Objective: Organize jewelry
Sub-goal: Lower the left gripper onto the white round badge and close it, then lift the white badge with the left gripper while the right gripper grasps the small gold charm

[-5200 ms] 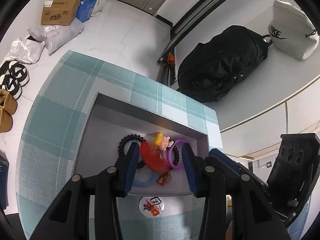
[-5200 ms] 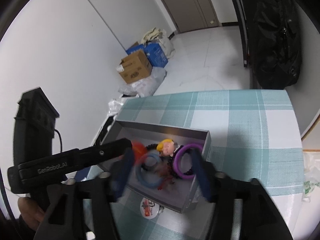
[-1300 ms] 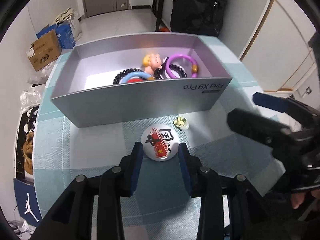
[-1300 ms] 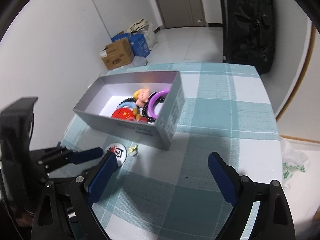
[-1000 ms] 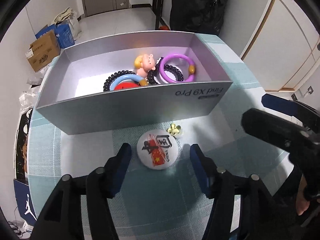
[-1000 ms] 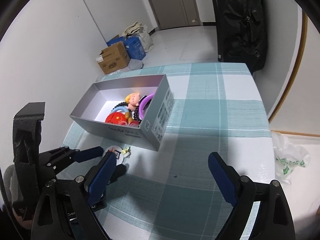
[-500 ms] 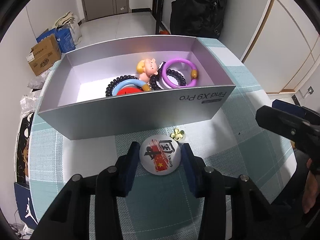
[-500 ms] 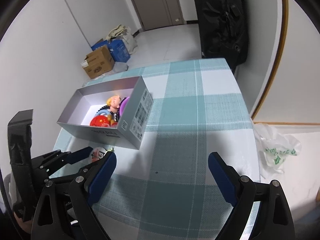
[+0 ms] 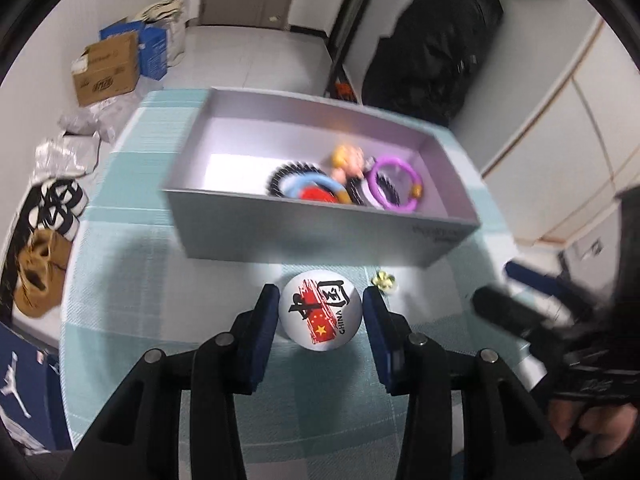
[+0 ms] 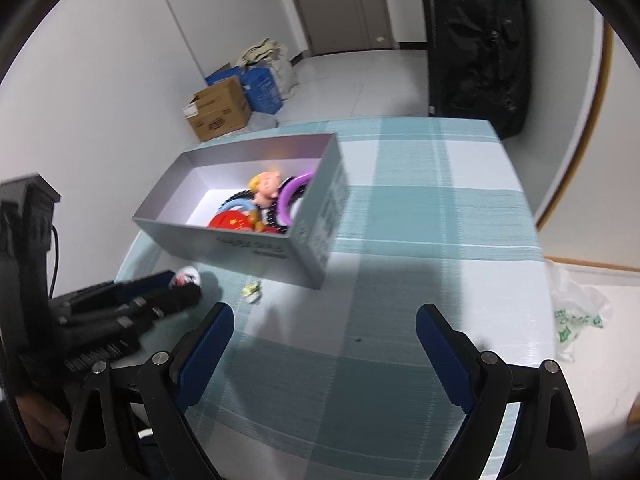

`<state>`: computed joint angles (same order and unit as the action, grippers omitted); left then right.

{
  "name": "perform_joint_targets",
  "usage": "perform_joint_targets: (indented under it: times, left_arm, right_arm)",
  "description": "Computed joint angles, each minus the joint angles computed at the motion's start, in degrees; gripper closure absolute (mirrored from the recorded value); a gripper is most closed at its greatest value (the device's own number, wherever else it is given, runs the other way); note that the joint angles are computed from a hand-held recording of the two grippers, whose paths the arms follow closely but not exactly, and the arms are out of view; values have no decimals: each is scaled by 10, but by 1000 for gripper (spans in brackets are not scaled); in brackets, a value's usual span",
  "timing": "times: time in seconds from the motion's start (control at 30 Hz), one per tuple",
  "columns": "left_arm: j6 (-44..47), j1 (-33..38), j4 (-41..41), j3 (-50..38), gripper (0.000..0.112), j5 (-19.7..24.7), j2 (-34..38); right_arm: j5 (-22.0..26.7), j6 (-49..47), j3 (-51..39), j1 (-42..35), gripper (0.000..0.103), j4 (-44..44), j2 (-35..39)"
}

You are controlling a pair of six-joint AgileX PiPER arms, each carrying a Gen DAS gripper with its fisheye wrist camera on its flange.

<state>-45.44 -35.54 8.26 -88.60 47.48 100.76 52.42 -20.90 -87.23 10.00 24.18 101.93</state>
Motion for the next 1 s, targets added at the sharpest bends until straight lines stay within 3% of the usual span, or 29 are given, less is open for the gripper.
perform_joint_targets:
  times: [0.2,0.53,0.7,0.9,1.0]
  left_arm:
    - [-29,3,18,37,75,-38,-45]
    - [-30,27,-7,74,75,-102,-82]
    - [-31,35,-13,87,75,-121,-94]
    - [-36,37,-16,90,75,-133,-96]
    - [-44,29,1,87,75,-128,-97]
  right_arm:
    - [-5,-17,-2,31,26,3,16]
    - [-27,16,-25,92,48,-64,52]
    - [-61,45,-14,125,57,-123,49]
    - [-92,60,5,164,84,-182,42]
    - [-98,62,13,173,92,-194,36]
